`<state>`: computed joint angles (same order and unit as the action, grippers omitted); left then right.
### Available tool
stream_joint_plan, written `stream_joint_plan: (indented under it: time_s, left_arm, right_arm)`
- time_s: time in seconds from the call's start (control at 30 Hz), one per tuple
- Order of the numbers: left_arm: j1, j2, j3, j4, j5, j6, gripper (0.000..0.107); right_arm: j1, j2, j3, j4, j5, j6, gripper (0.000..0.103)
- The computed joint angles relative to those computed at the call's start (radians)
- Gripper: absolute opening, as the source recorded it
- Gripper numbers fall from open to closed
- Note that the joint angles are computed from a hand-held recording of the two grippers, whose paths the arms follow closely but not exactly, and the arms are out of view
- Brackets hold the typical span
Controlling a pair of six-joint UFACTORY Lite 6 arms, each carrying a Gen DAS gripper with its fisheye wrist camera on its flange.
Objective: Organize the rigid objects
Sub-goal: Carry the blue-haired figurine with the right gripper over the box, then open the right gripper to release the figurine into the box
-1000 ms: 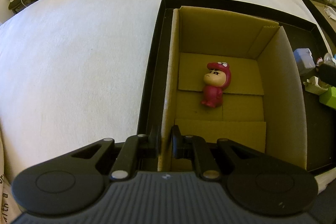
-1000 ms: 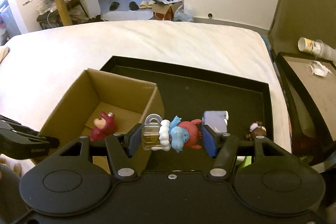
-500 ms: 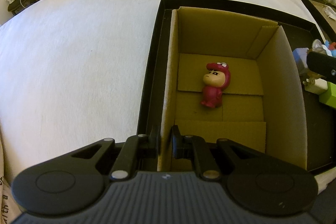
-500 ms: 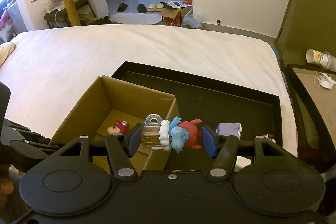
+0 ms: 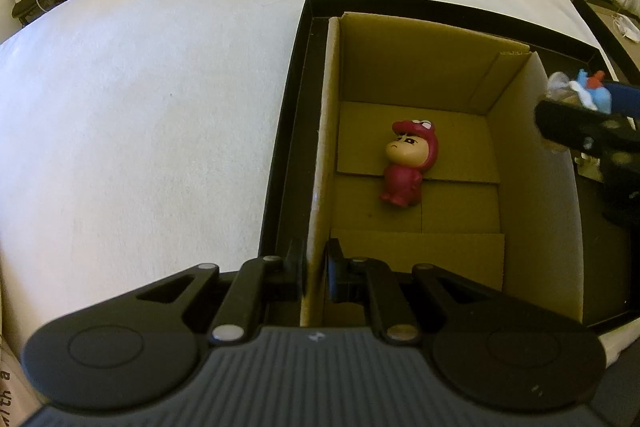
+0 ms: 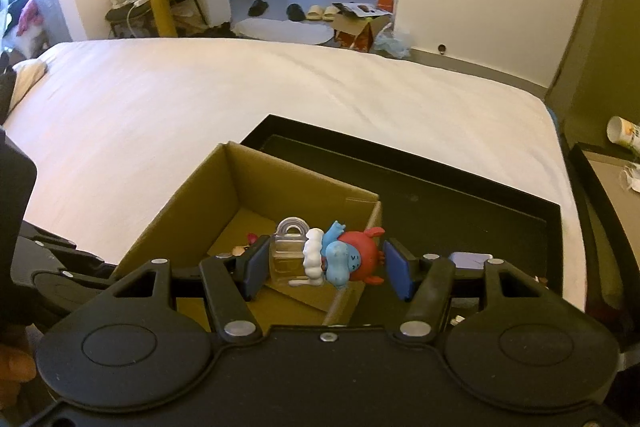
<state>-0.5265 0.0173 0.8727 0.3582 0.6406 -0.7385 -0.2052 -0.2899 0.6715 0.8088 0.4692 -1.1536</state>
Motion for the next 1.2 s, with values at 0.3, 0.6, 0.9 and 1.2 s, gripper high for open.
stream_joint_plan:
  time_s: [0.3,0.6,0.9,1.2]
  left_arm:
    - [0.024,-0.015,-0.014,-0.036,-0.023,0.042,0.010]
    - [0.029,-0.021,-0.016,-0.047,-0.023,0.057,0.010]
    - [0.019,-0.008,-0.008,-0.031,-0.016,0.039,0.010]
    - [0.009,-0.001,-0.001,-0.017,-0.008,0.023,0.010]
  right_arm:
    - [0.101,0.038,0.007,-0.084,-0.086,0.062,0.059]
    - [0.123,0.076,0.009,-0.099,-0.127,0.055,0.059]
    - [0.092,0.054,-0.016,-0.062,-0.141,0.011,0.062]
    - [0.009,-0.001,-0.042,-0.008,-0.071,-0.055,0.062]
